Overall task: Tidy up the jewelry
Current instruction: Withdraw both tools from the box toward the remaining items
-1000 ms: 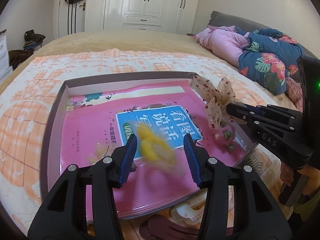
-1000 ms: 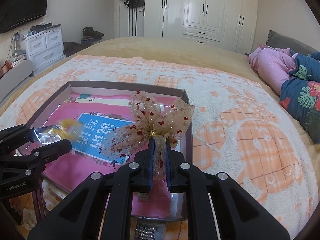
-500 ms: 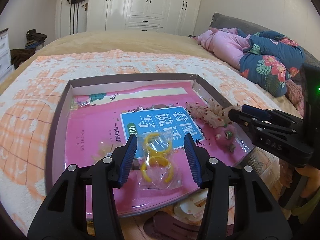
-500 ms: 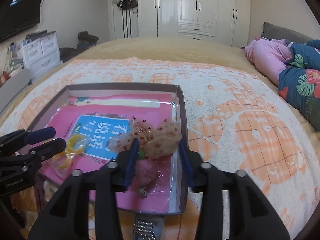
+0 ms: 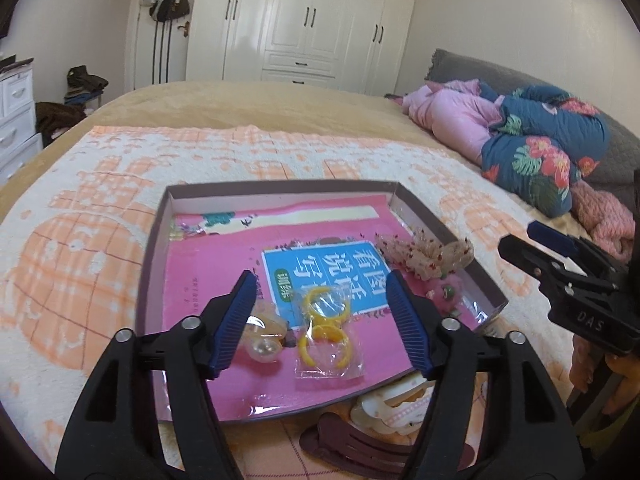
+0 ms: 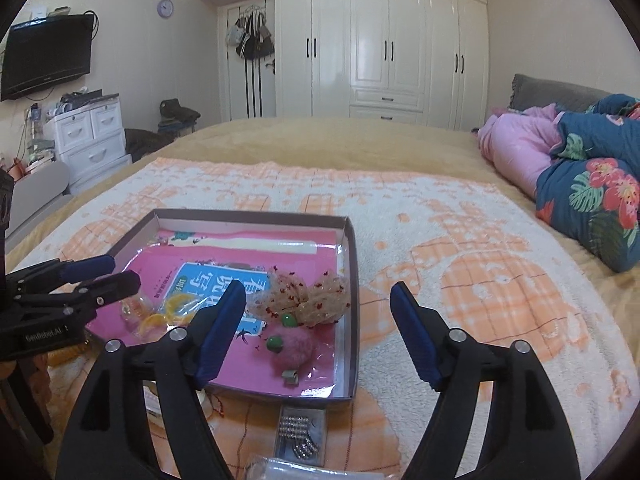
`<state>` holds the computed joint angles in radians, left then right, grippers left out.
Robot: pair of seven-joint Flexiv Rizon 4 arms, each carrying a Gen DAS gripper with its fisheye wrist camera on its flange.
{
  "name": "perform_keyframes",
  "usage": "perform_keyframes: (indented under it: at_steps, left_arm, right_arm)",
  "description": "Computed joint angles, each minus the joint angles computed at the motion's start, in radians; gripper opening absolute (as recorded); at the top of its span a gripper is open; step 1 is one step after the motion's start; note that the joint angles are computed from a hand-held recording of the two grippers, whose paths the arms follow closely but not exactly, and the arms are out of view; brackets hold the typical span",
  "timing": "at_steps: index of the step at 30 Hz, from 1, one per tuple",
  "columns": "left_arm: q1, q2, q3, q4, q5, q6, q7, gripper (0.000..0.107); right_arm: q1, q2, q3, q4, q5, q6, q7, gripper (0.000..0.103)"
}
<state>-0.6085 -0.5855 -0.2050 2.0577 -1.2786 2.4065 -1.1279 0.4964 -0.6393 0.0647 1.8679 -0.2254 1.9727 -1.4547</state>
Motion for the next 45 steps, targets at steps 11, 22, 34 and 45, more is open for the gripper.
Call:
perform_keyframes:
  at_steps: [11,22,34,45]
  left_arm:
    - [-0.03,0.021,-0.022,0.012,-0.046,0.151,0.003,0.091]
    - [-0.052,0.05,-0.044,0.047,-0.059,0.253,-0.016,0.092]
    - [-0.083,0.08,-0.064,0.101,-0.11,0.332,-0.053,0.091]
    - [-0.121,0.1,-0.081,0.16,-0.172,0.366,-0.09,0.091]
  right_arm:
    - [0.025,0.051,-0.024,0.059,0.064,0.067,-0.025,0.088]
    - [0.012,0.098,-0.005,0.112,0.108,0.125,-0.054,0.09]
    - [-0.018,0.136,0.035,0.19,0.101,0.176,-0.069,0.093]
    - [-0.051,0.165,0.069,0.25,0.048,0.202,-0.06,0.093]
